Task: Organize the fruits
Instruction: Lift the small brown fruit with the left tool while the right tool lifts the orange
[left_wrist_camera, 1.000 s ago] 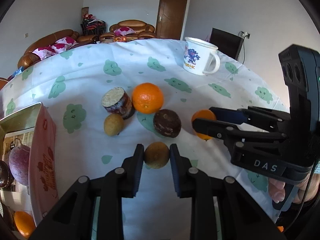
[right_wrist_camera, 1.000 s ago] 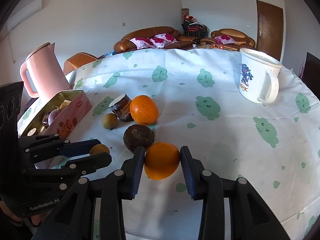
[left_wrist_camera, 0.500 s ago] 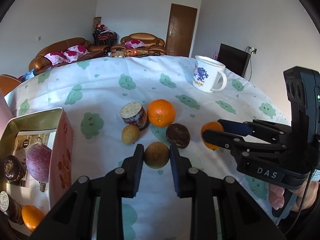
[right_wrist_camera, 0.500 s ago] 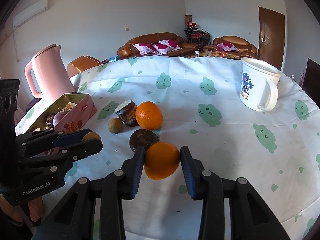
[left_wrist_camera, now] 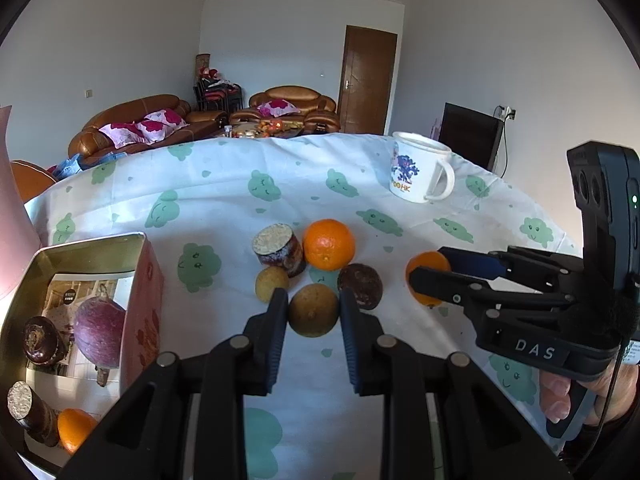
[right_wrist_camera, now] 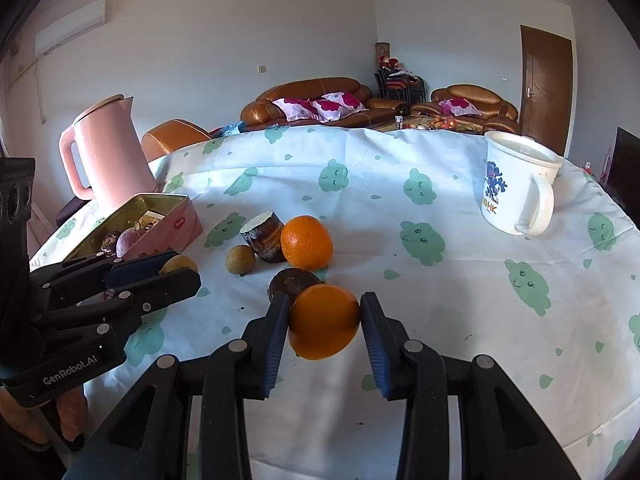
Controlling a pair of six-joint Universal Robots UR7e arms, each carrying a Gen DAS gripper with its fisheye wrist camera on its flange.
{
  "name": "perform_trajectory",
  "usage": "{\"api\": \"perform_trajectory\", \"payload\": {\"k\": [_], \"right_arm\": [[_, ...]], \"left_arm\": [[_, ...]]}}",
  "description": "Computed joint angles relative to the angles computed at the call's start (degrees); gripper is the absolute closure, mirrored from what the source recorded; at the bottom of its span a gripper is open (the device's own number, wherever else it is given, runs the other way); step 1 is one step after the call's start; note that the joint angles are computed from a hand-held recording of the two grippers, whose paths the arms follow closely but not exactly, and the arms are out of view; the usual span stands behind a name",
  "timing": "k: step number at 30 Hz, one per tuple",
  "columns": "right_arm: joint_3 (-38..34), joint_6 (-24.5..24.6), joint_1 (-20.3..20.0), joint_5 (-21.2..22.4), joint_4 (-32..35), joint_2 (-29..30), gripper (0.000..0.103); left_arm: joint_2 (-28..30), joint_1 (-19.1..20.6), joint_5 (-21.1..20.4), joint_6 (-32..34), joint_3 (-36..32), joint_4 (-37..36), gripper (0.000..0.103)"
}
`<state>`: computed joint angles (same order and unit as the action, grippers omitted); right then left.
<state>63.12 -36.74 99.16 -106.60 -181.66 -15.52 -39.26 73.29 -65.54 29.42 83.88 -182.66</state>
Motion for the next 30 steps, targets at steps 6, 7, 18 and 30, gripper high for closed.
{"api": "perform_trajectory", "payload": {"k": [6,7,18,30], "right_arm": [[0.54,-0.5,-0.02,0.68,-1.06,-0.17,0.064],[0.67,-0.63,-0.03,0.83,-1.35,-0.2,0.064],[2.01,-1.7,-0.08,1.96,-3.8,-0.61,0.064],[3.25,-3.11,-0.09,3.08,-6.83,-0.82,0.064]], "left_arm": [[-0.06,-0.18,0.1,0.88,0.73,-2.26,0.075],[-0.11,-0.19,0.11,1.01,0.88,-2.69,0.075],[-0.17,-0.52,0.21,2.67,2.3,-7.57,0.075],[-0.19,-0.7,-0.04,4.02,3.38,-11.23,0.075]]}}
